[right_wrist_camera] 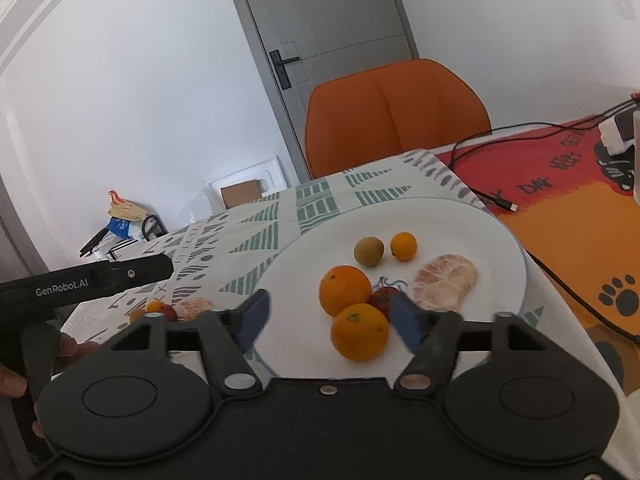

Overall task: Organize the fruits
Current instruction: 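Move both open tools back toward the remaining fruit on the table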

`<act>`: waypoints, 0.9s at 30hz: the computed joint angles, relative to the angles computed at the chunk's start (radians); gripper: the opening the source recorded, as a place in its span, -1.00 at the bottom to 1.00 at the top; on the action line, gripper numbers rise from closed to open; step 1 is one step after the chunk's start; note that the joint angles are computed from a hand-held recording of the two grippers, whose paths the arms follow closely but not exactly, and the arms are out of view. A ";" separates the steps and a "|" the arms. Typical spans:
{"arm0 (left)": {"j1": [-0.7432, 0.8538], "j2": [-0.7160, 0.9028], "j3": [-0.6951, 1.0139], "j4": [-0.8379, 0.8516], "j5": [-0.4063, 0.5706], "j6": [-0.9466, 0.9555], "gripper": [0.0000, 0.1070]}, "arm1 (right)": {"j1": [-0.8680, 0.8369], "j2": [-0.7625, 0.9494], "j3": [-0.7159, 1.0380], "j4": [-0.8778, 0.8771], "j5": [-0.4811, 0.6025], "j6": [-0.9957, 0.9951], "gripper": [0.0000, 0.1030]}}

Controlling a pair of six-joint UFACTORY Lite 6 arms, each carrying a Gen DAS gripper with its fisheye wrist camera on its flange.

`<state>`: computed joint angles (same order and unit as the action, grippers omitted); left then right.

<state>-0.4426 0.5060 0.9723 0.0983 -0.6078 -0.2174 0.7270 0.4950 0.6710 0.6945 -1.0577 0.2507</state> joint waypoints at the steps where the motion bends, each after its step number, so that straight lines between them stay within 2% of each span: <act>1: 0.006 -0.007 -0.011 -0.004 -0.005 0.000 0.71 | 0.007 0.004 0.003 0.008 -0.009 -0.006 0.77; 8: 0.062 -0.053 -0.074 0.045 -0.031 -0.044 0.82 | 0.036 0.013 0.030 0.020 -0.029 -0.021 1.00; 27: 0.186 -0.130 -0.209 0.135 -0.101 -0.073 0.81 | 0.087 0.074 0.145 0.010 0.013 -0.073 1.00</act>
